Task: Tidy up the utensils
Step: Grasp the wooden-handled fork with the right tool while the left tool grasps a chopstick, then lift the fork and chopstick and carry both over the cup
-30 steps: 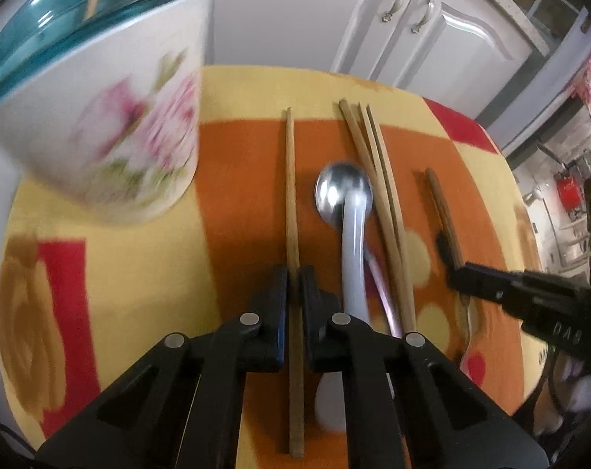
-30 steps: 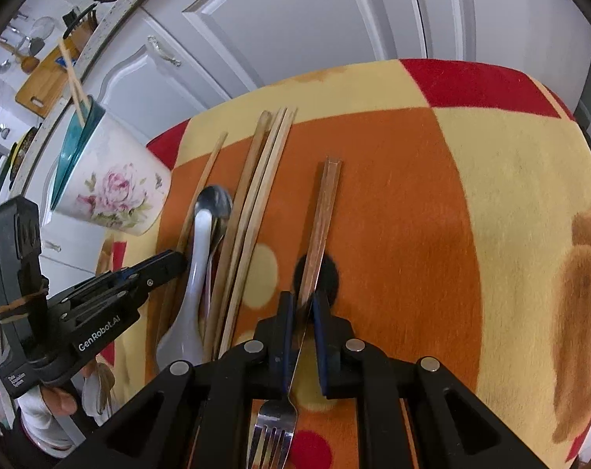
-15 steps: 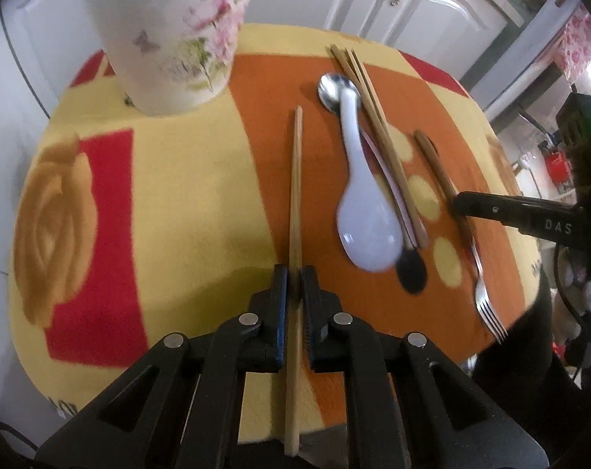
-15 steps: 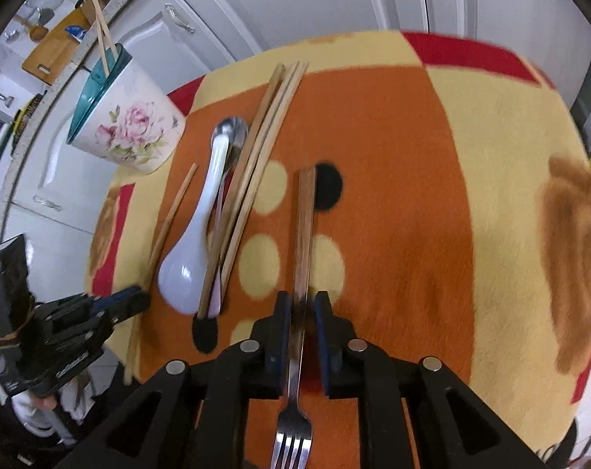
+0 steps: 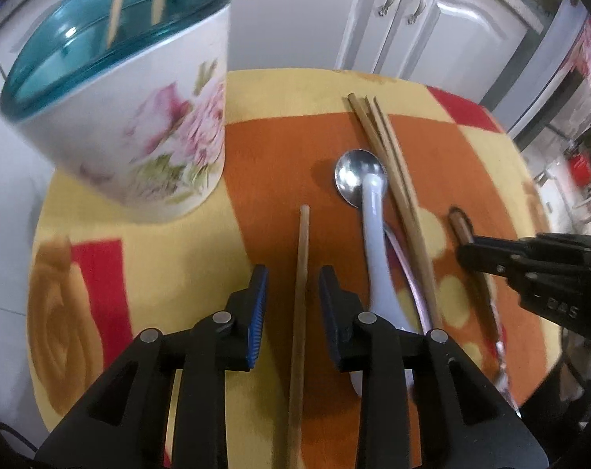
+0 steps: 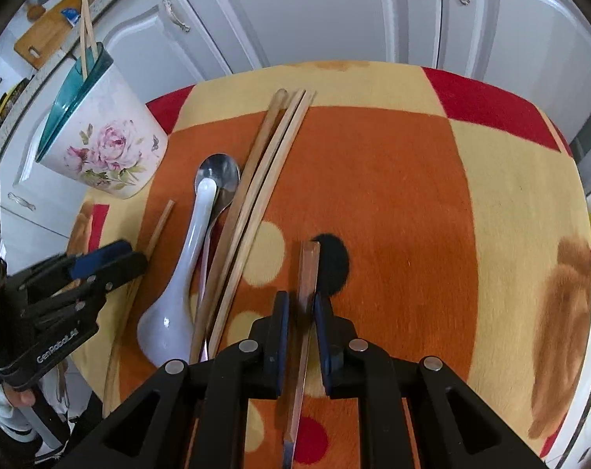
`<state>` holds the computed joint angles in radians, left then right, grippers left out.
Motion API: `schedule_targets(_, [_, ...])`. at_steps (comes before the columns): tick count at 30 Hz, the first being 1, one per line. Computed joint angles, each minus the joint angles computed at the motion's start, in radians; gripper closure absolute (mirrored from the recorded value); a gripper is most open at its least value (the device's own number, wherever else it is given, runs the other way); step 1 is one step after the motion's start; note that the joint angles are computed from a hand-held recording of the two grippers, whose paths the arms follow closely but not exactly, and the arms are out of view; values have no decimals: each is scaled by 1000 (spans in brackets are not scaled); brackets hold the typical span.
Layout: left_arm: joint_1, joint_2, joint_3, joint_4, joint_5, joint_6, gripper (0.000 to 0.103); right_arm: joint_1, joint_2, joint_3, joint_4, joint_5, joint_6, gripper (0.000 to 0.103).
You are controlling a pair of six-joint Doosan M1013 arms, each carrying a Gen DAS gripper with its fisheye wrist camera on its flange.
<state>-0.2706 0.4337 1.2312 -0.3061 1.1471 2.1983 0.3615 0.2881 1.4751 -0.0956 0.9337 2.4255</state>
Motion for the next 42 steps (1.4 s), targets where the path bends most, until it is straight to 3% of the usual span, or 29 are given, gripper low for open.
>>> schedule_targets(8, [-29, 4, 6, 55, -48, -20, 78, -9, 2, 4, 6, -29, -69, 92])
schedule_targets(9, [-31, 5, 5, 53, -52, -12, 80, -9, 3, 3, 7, -30, -77, 92])
schedule_targets(11, [-32, 4, 5, 47, -55, 4, 96, -11, 0, 7, 21, -44, -89, 93])
schedule_targets(13, [-28, 3, 3, 40, -46, 6, 99, -11, -2, 10, 36, -60, -85, 93])
schedule_targets(20, [14, -16, -8, -64, -20, 33, 99, 0, -46, 26, 22, -110, -53, 94])
schedule_targets(26, [85, -24, -55, -239, 76, 66, 99, 23, -86, 28, -36, -136, -16, 93])
schedule_targets(31, [139, -32, -89, -336, 110, 77, 99, 56, -117, 25, -108, -154, 28, 93])
schedule_targets(42, [188, -76, -97, -442, 92, 136, 99, 104, -145, -3, -227, -167, 89, 93])
